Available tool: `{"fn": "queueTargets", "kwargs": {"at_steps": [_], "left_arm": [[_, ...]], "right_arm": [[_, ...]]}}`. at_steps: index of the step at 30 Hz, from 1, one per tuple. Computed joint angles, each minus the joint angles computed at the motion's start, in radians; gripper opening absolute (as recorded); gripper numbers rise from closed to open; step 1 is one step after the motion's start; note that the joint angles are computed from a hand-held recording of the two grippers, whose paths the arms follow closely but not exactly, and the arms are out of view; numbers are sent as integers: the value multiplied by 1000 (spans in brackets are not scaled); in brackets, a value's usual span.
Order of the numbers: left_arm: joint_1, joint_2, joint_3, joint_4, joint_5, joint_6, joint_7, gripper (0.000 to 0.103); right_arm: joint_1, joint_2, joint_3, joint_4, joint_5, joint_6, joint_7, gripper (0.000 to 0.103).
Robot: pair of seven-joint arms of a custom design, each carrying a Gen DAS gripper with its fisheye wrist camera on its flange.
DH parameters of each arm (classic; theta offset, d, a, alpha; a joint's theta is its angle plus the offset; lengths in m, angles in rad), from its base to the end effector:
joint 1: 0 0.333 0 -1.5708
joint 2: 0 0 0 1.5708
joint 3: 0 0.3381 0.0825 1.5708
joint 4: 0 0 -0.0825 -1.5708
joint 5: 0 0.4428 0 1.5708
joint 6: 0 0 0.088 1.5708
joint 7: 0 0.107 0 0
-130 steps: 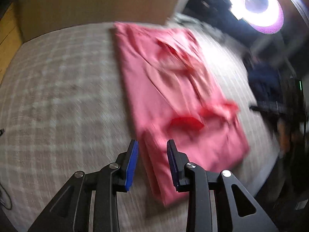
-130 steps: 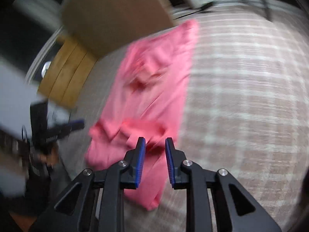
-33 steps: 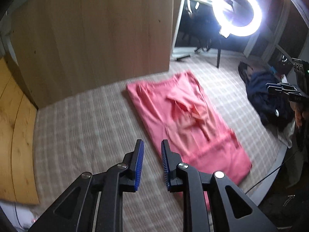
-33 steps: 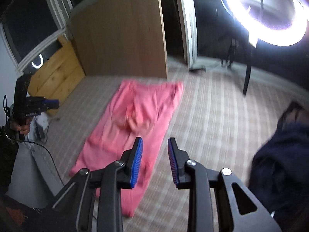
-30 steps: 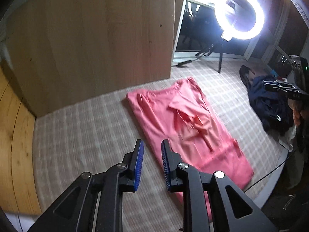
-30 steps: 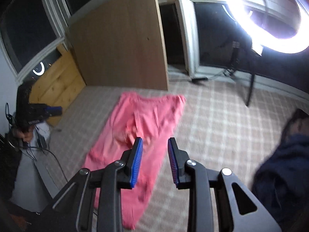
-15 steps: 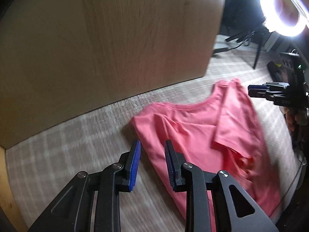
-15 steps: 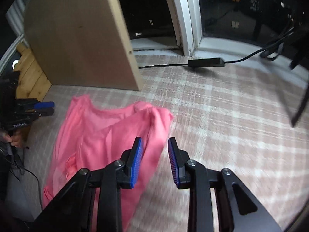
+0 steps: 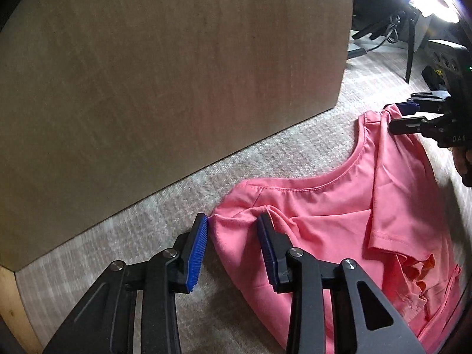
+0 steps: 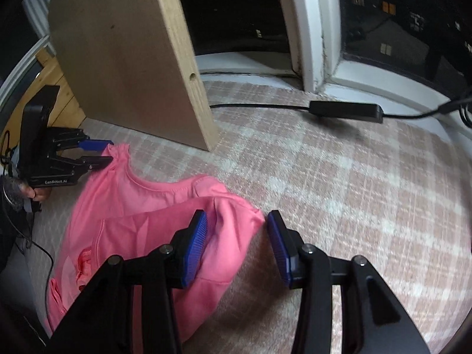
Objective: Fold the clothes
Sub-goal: 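Grasp the collar end with both grippers and fold it over the hem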
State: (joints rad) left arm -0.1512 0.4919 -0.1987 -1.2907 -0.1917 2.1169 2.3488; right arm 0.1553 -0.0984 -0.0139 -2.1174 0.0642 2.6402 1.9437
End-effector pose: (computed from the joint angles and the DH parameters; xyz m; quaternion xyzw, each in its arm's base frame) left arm 0.7599 -0.2489 0.5148 -0.2670 0.9394 -0.2033 0.0707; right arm 0.6116 0.0852 0.5242 -0.5732 0.7599 -0.1333 0.2759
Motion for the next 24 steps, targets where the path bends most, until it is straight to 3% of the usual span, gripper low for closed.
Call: {"fn": "queueTargets", "kwargs": {"at_steps": [2, 3, 4, 5, 12, 16, 19, 24], "left_arm": [[6, -16, -7, -28, -10, 17, 25, 26], [15, -20, -15, -32, -28, 6, 46, 18], [19, -22, -19, -36, -42, -1, 58, 10], [23, -27, -21, -44, -54, 2, 67, 7], [66, -51, -37, -45, -178, -57, 81, 4], [105, -123, -45, -93, -279, -85, 125, 4], [128, -175, -41, -122, -354, -112, 164, 4], [153, -382, -9, -316, -492, -136, 264, 4]], "right_arm": [[7, -3, -4, -3, 29, 1, -42, 38], [9, -1, -7, -1, 49, 0, -66, 32], [13, 0, -12, -1, 81, 0, -95, 18], [15, -1, -16, -5, 113, 6, -122, 10], [24, -33, -25, -41, 227, 85, -197, 6], [31, -80, -19, -56, 201, 119, -165, 6], [38, -143, 2, -82, 137, 144, -98, 6], [24, -261, 72, -134, -45, 167, 81, 6]]}}
